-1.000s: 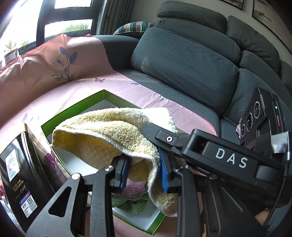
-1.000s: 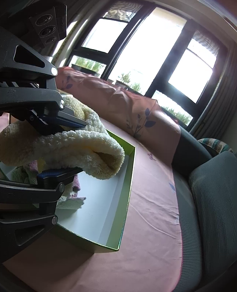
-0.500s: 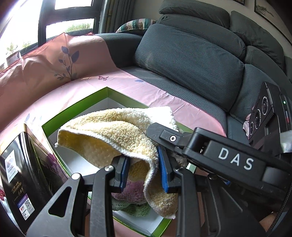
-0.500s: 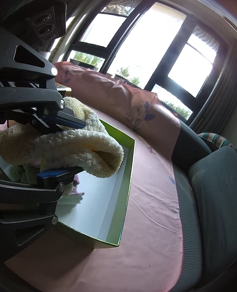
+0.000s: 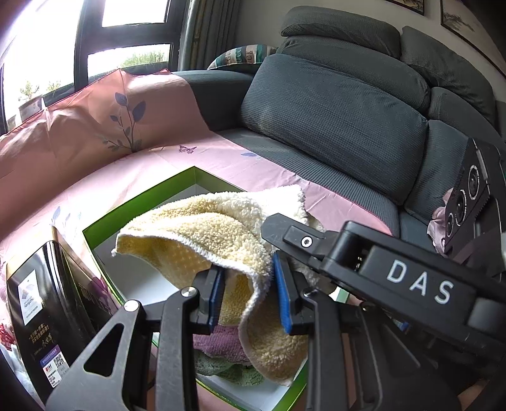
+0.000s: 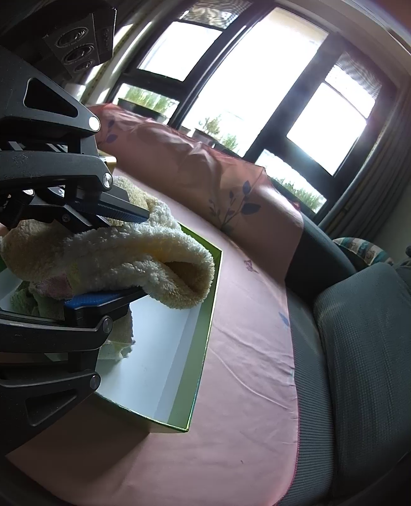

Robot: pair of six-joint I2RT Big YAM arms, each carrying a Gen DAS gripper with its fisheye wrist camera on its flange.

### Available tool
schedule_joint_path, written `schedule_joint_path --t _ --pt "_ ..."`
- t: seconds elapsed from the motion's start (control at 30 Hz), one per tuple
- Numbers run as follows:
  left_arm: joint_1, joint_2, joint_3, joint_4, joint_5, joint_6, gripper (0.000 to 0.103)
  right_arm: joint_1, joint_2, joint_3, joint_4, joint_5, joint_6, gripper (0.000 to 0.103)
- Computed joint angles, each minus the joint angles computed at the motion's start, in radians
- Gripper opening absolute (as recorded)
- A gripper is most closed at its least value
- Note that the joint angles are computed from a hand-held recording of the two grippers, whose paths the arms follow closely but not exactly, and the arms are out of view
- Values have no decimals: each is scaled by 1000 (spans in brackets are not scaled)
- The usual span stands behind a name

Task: Organize soft objects
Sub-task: 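Lower the towel into the box and open both grippers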

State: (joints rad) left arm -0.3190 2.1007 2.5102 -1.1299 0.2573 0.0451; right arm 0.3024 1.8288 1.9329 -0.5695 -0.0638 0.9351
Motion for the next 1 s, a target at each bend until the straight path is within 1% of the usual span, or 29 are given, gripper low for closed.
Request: schedule_joint_path --t 0.1,0.3,0.4,0.5,0.57,0.67,0.73,0.8,0.87,0.93,1.0 --pt "0 -9 -17 18 -3 -3 26 0 -4 -7 11 0 1 43" --pt "-2 0 -1 13 -15 -4 29 0 1 5 0 23 6 43" --pt "-2 14 20 -4 -24 -13 30 0 8 19 -25 34 8 43" --pt "-3 -4 -16 15 -27 -5 30 -1 18 45 -80 53 13 43" --pt "-2 -10 -22 18 -25 0 31 0 19 50 -91 74 11 43" --pt "0 -15 -22 17 -25 -19 37 0 17 49 -91 73 12 43" --pt "1 -36 -50 32 -29 -20 41 -1 10 37 -79 69 17 43" --pt "1 -68 -99 62 -40 -21 50 0 6 40 -99 81 16 43" --pt "1 -106 -155 98 -39 -8 52 6 3 50 -128 116 7 43" --pt "1 -133 -186 115 -42 6 55 12 -5 51 -139 152 -3 49" --pt "1 -166 -225 142 -56 13 63 17 -22 32 -118 174 -8 59"
